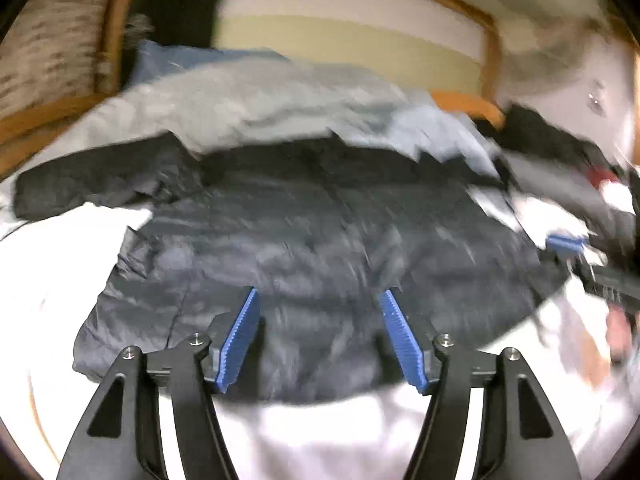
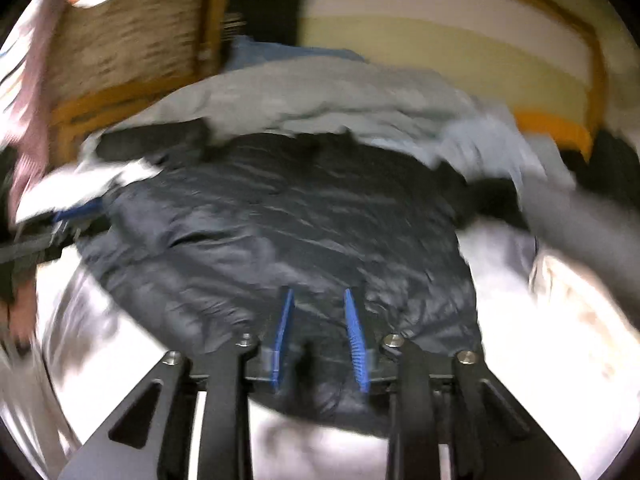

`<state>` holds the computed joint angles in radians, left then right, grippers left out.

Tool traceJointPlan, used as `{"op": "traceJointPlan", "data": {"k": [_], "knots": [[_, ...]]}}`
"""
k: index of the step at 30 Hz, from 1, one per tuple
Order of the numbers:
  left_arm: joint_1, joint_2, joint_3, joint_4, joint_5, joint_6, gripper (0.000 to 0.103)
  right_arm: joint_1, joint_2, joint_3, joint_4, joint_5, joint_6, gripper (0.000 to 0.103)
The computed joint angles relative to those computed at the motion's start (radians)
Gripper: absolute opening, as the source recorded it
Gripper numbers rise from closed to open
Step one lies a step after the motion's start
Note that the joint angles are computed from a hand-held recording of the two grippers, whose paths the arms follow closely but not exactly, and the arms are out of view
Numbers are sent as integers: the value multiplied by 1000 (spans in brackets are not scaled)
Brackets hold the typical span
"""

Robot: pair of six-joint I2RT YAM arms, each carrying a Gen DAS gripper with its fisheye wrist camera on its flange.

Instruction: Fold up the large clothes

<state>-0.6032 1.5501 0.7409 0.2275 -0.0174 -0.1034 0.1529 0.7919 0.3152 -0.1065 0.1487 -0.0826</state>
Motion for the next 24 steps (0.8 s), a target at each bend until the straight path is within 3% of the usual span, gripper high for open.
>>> {"op": "traceJointPlan", "data": {"k": [1,3,5,6,8,10,12,15,17,19,20,22,23,24], "knots": [[-1,-16,-13,-22,-17,56,64,45,-26,9,-37,47,-27,61],[-13,-24,-22,-67,-70,174,75,111,-58,15,-72,116,-51,65],[-7,-6,-3,-122,-93,248,82,142,-42,30,-103,119,-54,69],[3,11,16,-151,-91,270,86,140,-21,38,-112,106,-65,70],[-10,85,95,-237,-192,308,88,198,52,40,-118,159,-75,70],[-27,131,134,-241,-271,385,88,264,117,32,-125,235,-68,70],[-18,154,147,-231,-280,436,88,314,103,-4,-130,266,-74,70],[20,188,156,-212,-250,440,94,336,101,-40,-93,364,-47,71],[57,202,152,-193,-224,402,103,294,180,-42,-36,436,-38,71],[106,227,180,-232,-188,304,103,217,220,-46,9,416,-50,72],[128,236,206,-276,-148,248,103,157,216,-49,13,346,-60,72],[165,233,223,-297,-122,188,94,93,203,-60,33,273,-69,71],[169,211,202,-274,-124,186,71,91,198,-61,32,269,-71,56],[174,193,194,-272,-100,191,36,94,185,-62,22,265,-73,48]]}}
